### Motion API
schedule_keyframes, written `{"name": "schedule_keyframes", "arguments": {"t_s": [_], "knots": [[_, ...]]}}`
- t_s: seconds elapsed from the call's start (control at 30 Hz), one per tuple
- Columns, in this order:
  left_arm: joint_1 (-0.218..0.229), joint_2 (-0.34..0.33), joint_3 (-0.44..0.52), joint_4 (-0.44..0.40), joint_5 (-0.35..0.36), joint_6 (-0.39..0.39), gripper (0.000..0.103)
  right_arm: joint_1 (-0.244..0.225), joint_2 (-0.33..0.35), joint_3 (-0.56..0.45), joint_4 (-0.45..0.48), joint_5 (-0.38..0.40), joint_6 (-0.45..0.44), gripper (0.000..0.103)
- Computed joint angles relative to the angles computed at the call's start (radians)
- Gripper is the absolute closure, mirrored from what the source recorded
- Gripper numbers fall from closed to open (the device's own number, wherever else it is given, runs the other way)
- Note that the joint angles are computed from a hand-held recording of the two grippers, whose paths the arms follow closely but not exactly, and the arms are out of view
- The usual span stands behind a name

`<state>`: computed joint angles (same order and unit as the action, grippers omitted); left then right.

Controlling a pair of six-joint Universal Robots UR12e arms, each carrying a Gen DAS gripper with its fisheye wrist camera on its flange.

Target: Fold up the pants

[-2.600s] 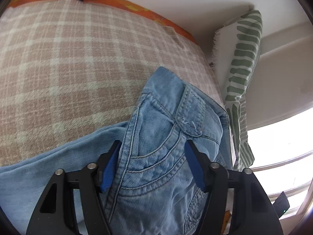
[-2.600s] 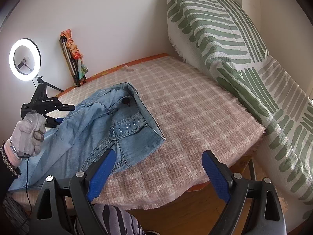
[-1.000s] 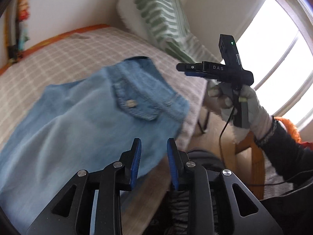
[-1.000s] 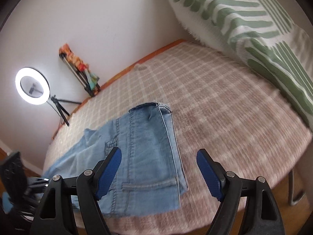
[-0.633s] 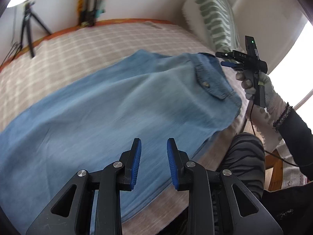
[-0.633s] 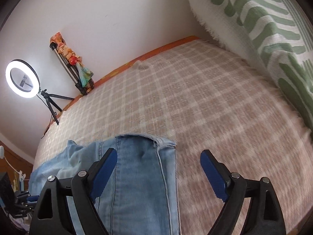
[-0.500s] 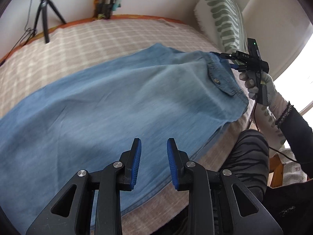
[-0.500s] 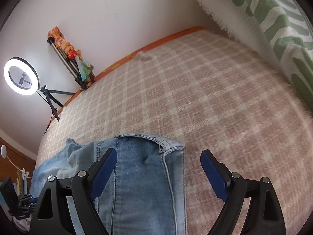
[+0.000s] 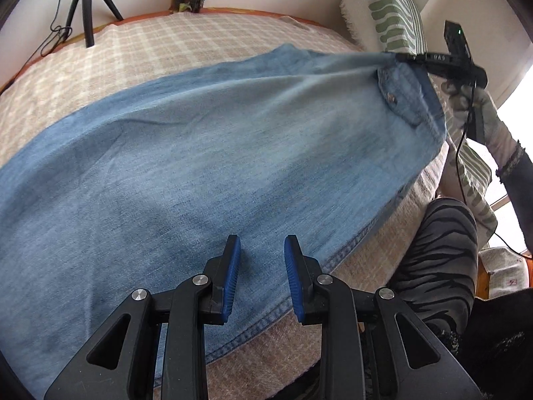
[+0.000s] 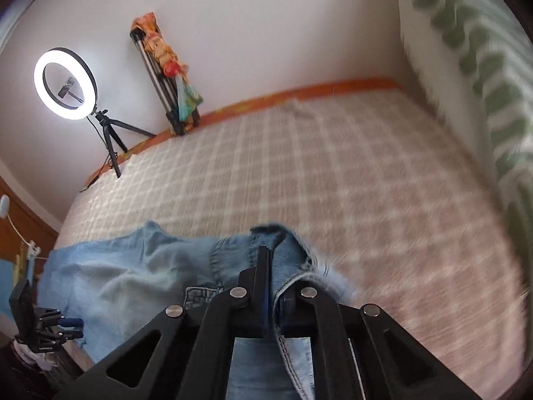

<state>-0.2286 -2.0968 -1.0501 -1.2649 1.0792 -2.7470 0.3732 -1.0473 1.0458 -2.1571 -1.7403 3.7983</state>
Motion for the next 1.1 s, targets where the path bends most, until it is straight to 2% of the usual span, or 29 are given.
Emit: {"name": "schedule_keyframes", "arguments": {"t_s": [0.07, 0.13, 0.3, 0.33, 0.4, 0.43, 0.5, 0.57, 0.63, 0.7, 0.77, 0.93, 1.07, 1.1], "knots": [[0.000, 0.002, -0.005, 0.008, -0.001, 0.001, 0.078, -0.003, 0.009, -0.032, 0.039, -0.001, -0.029, 0.102], [0.001, 0.006, -0.014, 0.017, -0.006, 0.003, 0.078, 0.000, 0.029, -0.070, 0.128, -0.022, -0.046, 0.102], [0.006, 0.010, -0.022, 0.020, -0.019, -0.003, 0.078, -0.009, 0.037, -0.049, 0.202, 0.005, -0.011, 0.102], [0.007, 0.010, -0.020, 0.014, -0.018, 0.002, 0.078, -0.009, 0.042, -0.057, 0.239, 0.009, -0.017, 0.098], [0.006, 0.006, -0.005, -0.009, -0.011, 0.008, 0.078, -0.005, 0.071, -0.118, 0.384, -0.027, -0.031, 0.089], [0.005, 0.003, 0.002, -0.017, -0.018, 0.007, 0.078, -0.001, 0.075, -0.132, 0.410, -0.048, -0.035, 0.075], [0.001, 0.000, 0.015, -0.021, -0.041, 0.008, 0.078, 0.006, 0.069, -0.136, 0.400, -0.085, -0.041, 0.069], [-0.006, -0.006, 0.030, -0.025, -0.058, 0.027, 0.078, 0.015, 0.066, -0.147, 0.393, -0.132, -0.041, 0.056], [-0.018, -0.017, 0.055, -0.042, -0.083, 0.064, 0.078, 0.028, 0.069, -0.162, 0.370, -0.177, -0.064, 0.047], [-0.031, -0.033, 0.084, -0.056, -0.098, 0.083, 0.078, 0.037, 0.078, -0.186, 0.350, -0.190, -0.092, 0.045], [-0.046, -0.055, 0.121, -0.088, -0.129, 0.103, 0.078, 0.039, 0.089, -0.207, 0.314, -0.158, -0.119, 0.045], [-0.076, -0.085, 0.163, -0.135, -0.169, 0.166, 0.078, 0.028, 0.151, -0.289, 0.235, -0.006, -0.164, 0.045], [-0.096, -0.103, 0.189, -0.250, -0.151, 0.232, 0.078, 0.018, 0.245, -0.416, 0.242, 0.130, -0.198, 0.045], [-0.099, -0.095, 0.170, -0.245, -0.141, 0.241, 0.078, 0.015, 0.269, -0.448, 0.252, 0.166, -0.200, 0.045]]}}
